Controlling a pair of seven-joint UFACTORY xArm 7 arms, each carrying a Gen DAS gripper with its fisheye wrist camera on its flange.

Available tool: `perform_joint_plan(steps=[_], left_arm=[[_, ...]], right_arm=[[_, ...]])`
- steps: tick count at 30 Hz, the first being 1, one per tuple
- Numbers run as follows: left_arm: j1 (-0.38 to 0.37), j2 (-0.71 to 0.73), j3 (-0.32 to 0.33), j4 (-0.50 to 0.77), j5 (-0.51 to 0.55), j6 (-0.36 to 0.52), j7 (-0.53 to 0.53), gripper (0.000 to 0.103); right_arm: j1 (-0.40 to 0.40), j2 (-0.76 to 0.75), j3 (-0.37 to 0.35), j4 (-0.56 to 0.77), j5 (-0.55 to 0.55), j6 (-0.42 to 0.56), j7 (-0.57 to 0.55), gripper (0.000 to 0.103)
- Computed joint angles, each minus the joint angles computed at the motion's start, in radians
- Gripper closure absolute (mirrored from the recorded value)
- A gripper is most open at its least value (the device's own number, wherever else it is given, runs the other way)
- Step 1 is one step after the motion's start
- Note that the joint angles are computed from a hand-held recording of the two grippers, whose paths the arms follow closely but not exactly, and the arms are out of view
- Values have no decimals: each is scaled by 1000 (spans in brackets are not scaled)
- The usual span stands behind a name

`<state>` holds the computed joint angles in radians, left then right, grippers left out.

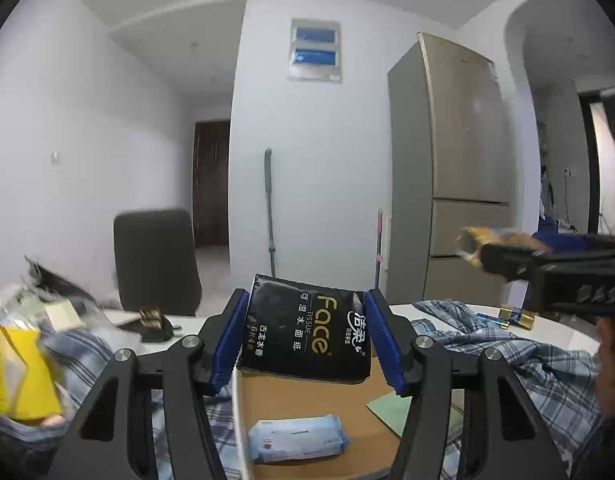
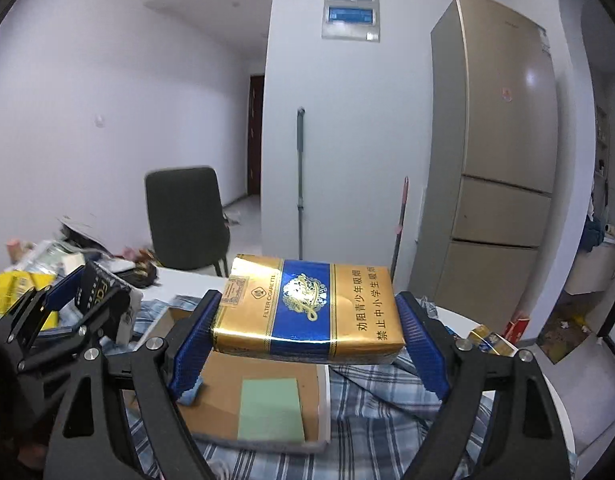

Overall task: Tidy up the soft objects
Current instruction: 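Carry the gold pack and black tissue pack over the box with both tools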

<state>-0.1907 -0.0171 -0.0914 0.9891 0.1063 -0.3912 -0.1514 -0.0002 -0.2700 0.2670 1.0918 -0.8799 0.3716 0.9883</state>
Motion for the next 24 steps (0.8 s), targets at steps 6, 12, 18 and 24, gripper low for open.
perform_joint_plan(steps=[6, 12, 18, 24], left_arm=[[-36, 58, 1, 35, -256, -26, 214, 42], [-3, 48, 2, -9, -156, -6, 125, 42], [23, 55, -3, -9, -46, 11, 33, 42], [-4, 63, 1, -5, -116, 25, 101, 42]], right_arm=[[52, 146, -54, 83, 44, -12, -22, 18], [111, 193, -110, 71, 131, -8, -100, 18], [147, 213, -135, 53, 215, 17, -208, 18], [166, 225, -134, 63, 233, 87, -232, 18]])
